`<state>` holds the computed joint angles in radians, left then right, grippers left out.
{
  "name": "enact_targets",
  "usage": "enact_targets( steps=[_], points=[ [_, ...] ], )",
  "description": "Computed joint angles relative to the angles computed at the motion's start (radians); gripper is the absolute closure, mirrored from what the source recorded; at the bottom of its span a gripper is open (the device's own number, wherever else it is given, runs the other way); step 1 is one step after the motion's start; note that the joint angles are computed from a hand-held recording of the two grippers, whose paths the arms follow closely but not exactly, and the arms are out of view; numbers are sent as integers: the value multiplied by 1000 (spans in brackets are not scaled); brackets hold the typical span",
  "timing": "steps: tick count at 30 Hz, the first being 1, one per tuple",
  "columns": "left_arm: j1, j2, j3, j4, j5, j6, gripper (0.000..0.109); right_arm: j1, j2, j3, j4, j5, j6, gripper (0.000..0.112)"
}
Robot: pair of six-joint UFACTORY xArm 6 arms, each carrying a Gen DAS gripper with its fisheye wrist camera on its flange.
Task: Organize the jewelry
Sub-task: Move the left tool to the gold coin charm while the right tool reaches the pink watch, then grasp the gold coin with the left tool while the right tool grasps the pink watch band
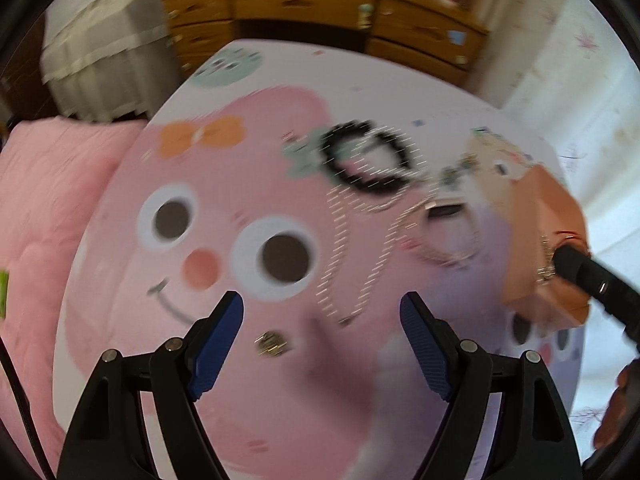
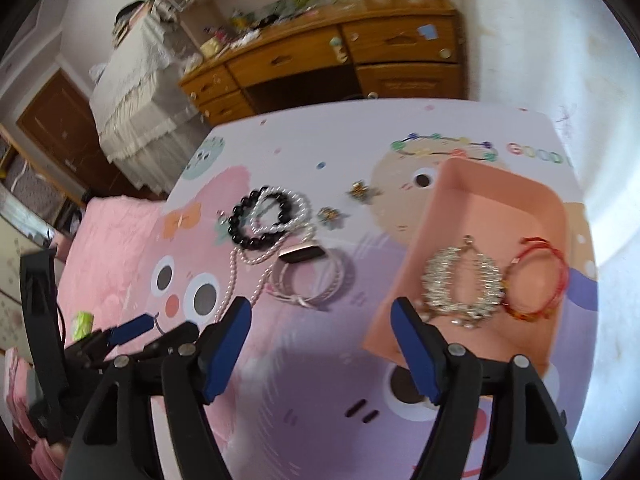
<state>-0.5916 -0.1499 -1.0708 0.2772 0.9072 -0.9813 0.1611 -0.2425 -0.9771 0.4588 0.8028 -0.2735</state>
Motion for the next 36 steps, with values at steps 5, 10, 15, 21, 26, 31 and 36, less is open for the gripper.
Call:
enact_targets(
  steps=[5, 10, 15, 21, 26, 31, 36],
  points=[
    [1, -86, 141, 33, -38, -65, 29, 50, 54, -34, -51, -2, 43, 40],
    [-1, -148, 240, 69, -81, -155, 29, 86, 107, -56, -112, -43, 120, 40],
    [6, -201, 321, 138, -168, -192, 30, 115, 162, -82, -226, -90, 227, 40],
    [-14, -205, 344, 212, -199, -177, 33, 132, 213, -107, -291, -116, 281, 40],
    [-35, -175, 337, 242, -210, -177, 55, 140, 252, -128, -311, -120, 298, 40],
    [-46, -156, 321, 280, -187, -212, 64, 153, 284, -142, -335, -130, 300, 40],
    [-41, -143, 314, 314, -186, -227, 71, 164, 302, -144, -395, -153, 334, 40]
  ],
)
